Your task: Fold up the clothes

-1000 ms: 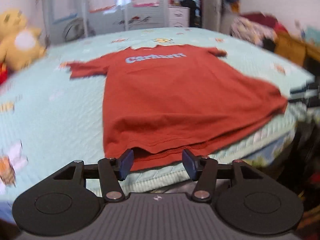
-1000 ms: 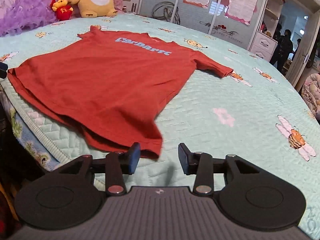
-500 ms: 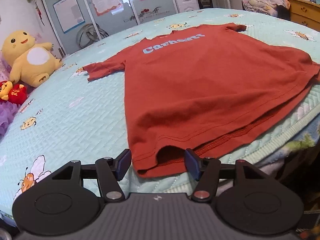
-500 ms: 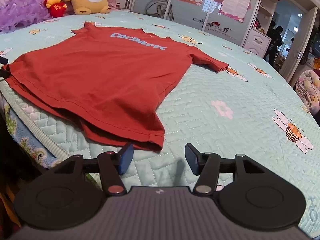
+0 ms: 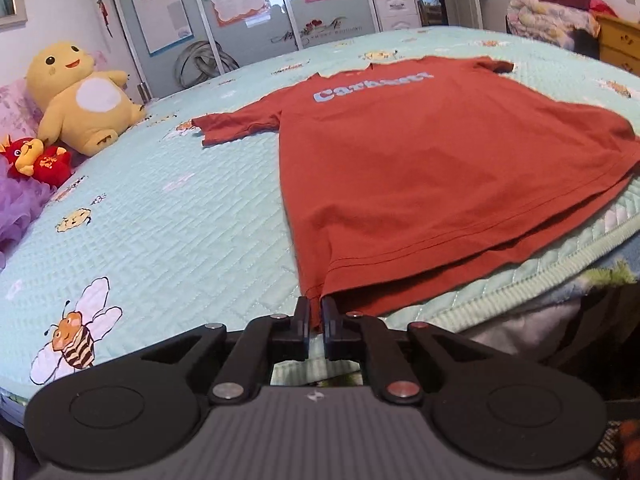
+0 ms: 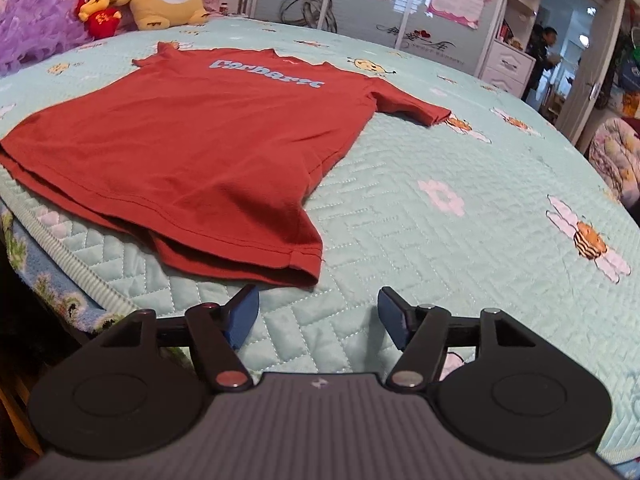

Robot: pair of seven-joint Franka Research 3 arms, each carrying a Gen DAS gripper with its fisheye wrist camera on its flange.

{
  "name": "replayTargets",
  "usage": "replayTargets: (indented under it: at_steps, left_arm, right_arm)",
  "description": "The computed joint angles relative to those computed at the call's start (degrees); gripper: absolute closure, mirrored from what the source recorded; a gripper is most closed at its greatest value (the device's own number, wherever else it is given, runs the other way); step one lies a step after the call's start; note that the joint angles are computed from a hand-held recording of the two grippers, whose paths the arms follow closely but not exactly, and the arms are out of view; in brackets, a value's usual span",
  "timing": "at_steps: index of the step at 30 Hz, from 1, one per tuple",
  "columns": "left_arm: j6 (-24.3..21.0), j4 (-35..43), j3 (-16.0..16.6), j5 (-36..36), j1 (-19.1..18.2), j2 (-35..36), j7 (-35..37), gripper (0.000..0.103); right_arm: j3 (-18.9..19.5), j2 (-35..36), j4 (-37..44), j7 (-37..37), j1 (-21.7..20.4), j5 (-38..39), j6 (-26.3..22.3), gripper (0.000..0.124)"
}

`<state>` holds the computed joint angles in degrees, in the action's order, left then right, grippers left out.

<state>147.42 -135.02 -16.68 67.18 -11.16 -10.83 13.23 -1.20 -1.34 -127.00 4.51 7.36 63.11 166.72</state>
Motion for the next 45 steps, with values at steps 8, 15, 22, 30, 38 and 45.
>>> replayTargets:
  at_steps: [8,15,22,30,38,45]
  left_arm:
    - [-2.35,-1.27,-0.62,-0.75,-0.31,-2.21,-8.36,0.062]
    - [7.82,-3.80,-0.20,6.66,3.74,-5.53,-31.38,0.045]
    - [19.03,-1.31,3.00,2.16,5.99,0.53,-33.84,0.044]
    - [25.30,-0.26,3.39,0.94,7.25,1.89,-26.11,0.096]
    - [17.38,0.71,1.97,-4.92,5.51,2.62,-15.63,0.087]
    - [0.22,1.93,-1.74,-5.06,2.16,-0.32,-12.71,0.058]
  right_arm:
    - [-1.33,-1.11,0.51,6.54,-1.10,0.31,-4.15,0.056]
    - [-2.96,1.94,7.17,21.82,-4.46,5.21,-17.13,0.056]
    - [-1.26,5.83,10.62,30.56,-6.64,0.94,-21.80,0.075]
    - [-1.41,6.51,12.24,37.63,-8.41,0.85,-29.35,0.121]
    - [-1.42,7.24,12.69,40.68,-9.10,-2.39,-29.41,0.121]
    - [-1.18,4.78,9.13,34.17,-9.16,4.44,-23.90,0.097]
